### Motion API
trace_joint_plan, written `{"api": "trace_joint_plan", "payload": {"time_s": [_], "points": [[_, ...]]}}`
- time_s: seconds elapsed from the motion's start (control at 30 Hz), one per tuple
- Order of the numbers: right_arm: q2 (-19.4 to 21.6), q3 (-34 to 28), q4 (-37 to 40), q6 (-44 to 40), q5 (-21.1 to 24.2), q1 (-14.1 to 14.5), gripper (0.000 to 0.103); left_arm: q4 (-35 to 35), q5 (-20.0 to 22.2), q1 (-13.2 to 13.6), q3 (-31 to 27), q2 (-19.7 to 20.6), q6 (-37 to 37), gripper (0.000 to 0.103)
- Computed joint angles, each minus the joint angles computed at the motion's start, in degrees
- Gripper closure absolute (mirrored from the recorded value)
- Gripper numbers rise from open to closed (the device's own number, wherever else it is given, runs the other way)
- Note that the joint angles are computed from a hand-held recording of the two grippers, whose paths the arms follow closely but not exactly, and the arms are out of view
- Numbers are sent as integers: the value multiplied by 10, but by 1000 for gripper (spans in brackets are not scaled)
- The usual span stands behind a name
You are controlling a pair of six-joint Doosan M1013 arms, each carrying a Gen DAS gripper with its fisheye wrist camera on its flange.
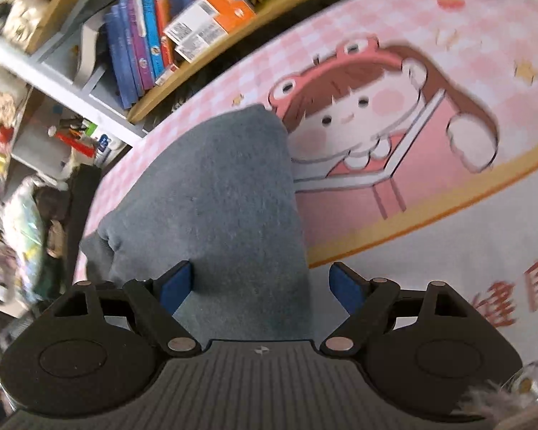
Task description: Fold clothes
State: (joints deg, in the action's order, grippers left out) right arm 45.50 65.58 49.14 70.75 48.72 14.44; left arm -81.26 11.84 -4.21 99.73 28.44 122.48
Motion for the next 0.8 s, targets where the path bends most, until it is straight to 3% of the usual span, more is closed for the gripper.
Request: {"api": "trace_joint_plan", "payload": {"time_s": [0.07,0.13,0.23,0.3,0.4,0.63,0.8], "points": [[9,-12,18,8,23,-2,26,9,18,3,-8,6,-10,34],[12,-20,11,5,33,0,36,52,23,1,-17,9,-49,43],[-2,-7,12,-57,4,6,59,76,3,-6,-15,2,-52,53],[-16,9,20,-121,-27,12,62,63,-12,-11,-11,-4,-22,53],[-18,10,13,-140,-30,14,62,89,1,-6,-15,0,-56,52],[11,-38,-25,-64,22,8,36,65,48,11,-25,12,-46,40],[34,-70,-19,-26,67,3,34,74,63,15,-31,18,-59,38]]}}
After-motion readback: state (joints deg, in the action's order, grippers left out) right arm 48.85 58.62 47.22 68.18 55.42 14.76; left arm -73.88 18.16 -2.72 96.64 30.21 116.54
